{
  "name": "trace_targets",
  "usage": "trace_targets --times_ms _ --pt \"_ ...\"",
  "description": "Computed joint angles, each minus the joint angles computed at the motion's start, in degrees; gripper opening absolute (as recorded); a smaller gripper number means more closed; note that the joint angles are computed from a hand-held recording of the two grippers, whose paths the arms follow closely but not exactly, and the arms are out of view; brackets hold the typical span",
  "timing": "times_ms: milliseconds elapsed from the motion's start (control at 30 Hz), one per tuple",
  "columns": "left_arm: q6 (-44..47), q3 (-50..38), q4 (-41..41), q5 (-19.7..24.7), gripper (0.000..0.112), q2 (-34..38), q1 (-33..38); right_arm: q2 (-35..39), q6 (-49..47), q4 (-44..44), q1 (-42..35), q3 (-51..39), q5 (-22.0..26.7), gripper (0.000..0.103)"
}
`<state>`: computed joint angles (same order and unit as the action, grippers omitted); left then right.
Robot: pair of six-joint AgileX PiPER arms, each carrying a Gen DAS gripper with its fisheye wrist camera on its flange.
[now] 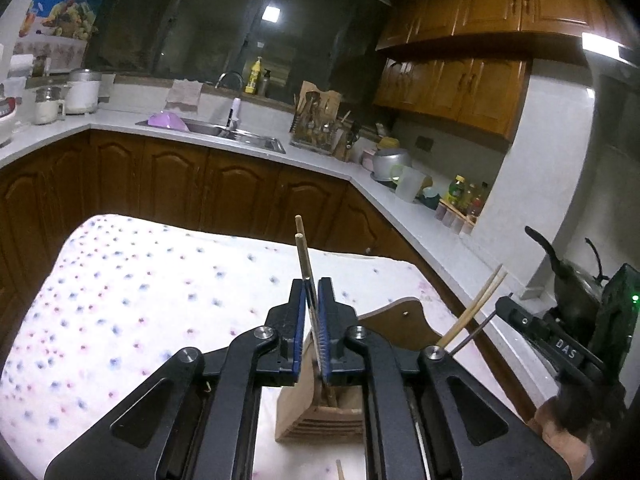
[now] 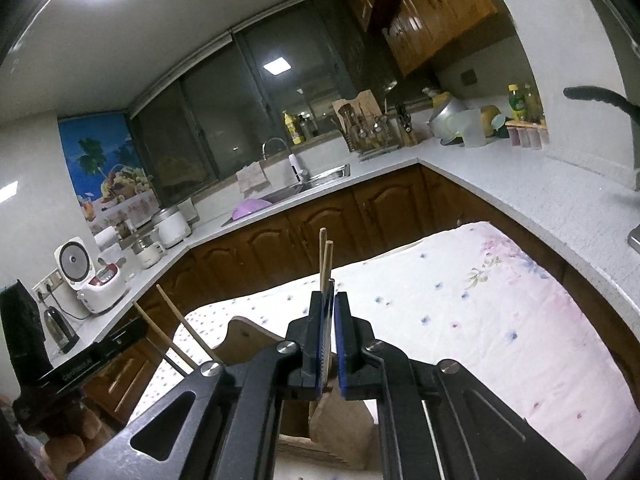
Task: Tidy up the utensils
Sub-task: 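Open both tools to drop the metal chopsticks into the caddy, then lower the right tool to a long spoon while the left tool lowers to a wooden chopstick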
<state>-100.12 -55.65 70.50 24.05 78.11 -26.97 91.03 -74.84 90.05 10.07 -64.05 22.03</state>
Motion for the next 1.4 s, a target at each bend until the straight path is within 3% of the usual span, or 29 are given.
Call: trace_targets --times_ms 100,133,167,200,267,367,433,467,700,1067,1400 --pt "-0.57 1.06 -0.13 0.37 0.029 -1.2 -0.05 0.0 -0.44 0.82 -0.62 0.47 1.15 0.014" --pt "-1.05 1.49 0.14 0.7 0.037 -1.71 -0.23 -0.3 0.05 0.66 -0.77 0.76 1.2 0.021" --pt "-1.22 2.01 -0.02 1.39 0.046 -2.42 -0.59 -0.48 -0.37 1.36 -1.25 1.12 1.92 0.035" --pt "-1.15 2.11 -0.26 1.65 0.052 -2.69 -0.78 -0.53 -1.24 2.34 -1.75 1.48 2.67 0.041" --pt "-2.11 3.44 -0.11 3.82 0.08 -4.39 -2.16 -1.7 -2.84 4.0 -2.27 2.85 3.22 0.049" --pt "-3.89 5.51 1.33 6.8 0.083 -6.56 -4.43 -3.35 -3.78 4.73 -2.99 4.69 4.62 0.059" --pt "-3.72 6.69 0.45 7.88 0.084 -7.81 -5.37 -4.45 -4.6 5.29 -3.7 6.13 6.26 0.075" --pt "-4.17 7.67 0.27 8.5 0.084 -8.75 -6.03 -4.95 -4.99 5.51 -3.93 6.81 6.65 0.078" --pt "-4.33 12.24 -2.76 14.14 0.085 -13.42 -11.79 -11.13 -6.56 5.16 -5.41 14.13 8.66 0.082" --pt "-10.3 16.98 -6.15 28.67 0.085 -17.87 -28.67 -20.65 -2.64 -0.62 -10.88 23.71 13.0 0.082" --pt "-15.28 19.24 -8.77 35.87 0.085 -19.21 -38.61 -27.73 0.25 -7.22 -16.28 31.09 16.18 0.082"
